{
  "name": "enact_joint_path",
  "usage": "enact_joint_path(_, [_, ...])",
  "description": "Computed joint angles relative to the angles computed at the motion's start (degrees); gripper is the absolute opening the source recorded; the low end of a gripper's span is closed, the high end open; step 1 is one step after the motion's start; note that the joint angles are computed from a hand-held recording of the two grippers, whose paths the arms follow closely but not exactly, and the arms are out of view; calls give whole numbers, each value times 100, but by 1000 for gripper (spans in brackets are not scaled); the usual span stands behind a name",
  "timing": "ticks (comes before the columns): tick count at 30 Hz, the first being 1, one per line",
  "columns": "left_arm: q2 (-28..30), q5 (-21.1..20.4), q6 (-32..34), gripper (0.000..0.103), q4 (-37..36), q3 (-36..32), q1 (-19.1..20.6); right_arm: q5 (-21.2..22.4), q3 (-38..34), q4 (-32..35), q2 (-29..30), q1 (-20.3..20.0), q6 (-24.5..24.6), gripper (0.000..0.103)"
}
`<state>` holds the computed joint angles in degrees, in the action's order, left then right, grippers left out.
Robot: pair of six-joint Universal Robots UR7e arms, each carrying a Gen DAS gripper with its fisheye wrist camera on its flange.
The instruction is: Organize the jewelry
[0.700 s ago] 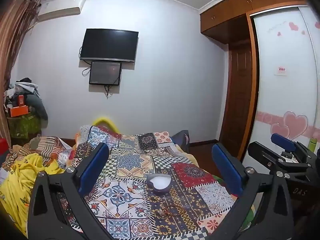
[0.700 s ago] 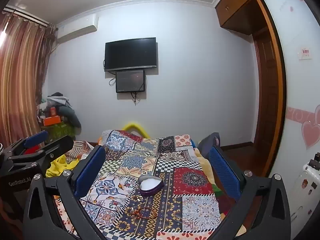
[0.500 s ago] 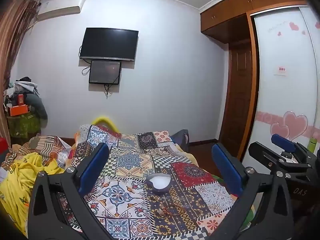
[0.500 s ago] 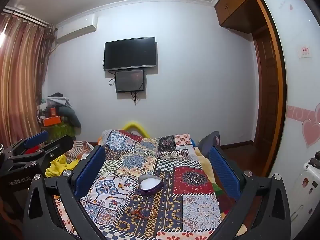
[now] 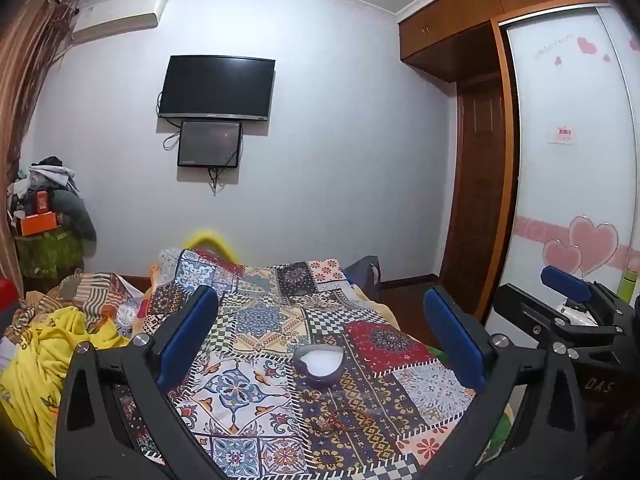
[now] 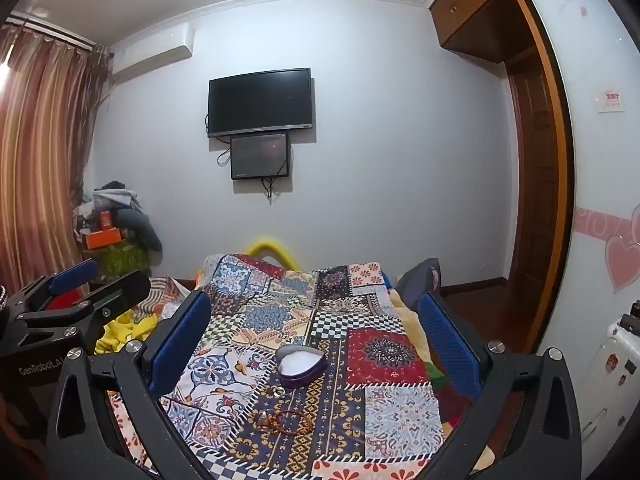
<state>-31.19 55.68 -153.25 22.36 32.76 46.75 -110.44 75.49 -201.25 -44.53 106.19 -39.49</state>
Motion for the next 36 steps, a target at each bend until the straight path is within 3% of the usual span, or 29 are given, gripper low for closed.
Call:
enact_joint_path(10, [105,38,-25,103,244,-282,21,-16,5,18,-11,-16,27,103])
enact_joint_path(20, [-69,0,-8,103,108,17,32,17,15,-4,-26,-48,56,103])
enact_joint_path(26, [186,-56,-56,103,365,-454,11,10,5,-7,-24,-39,55,103])
enact_joint_path(36, [139,-125,-58,103,313,-339,-13,2,5,-18,-20,-32,52,103])
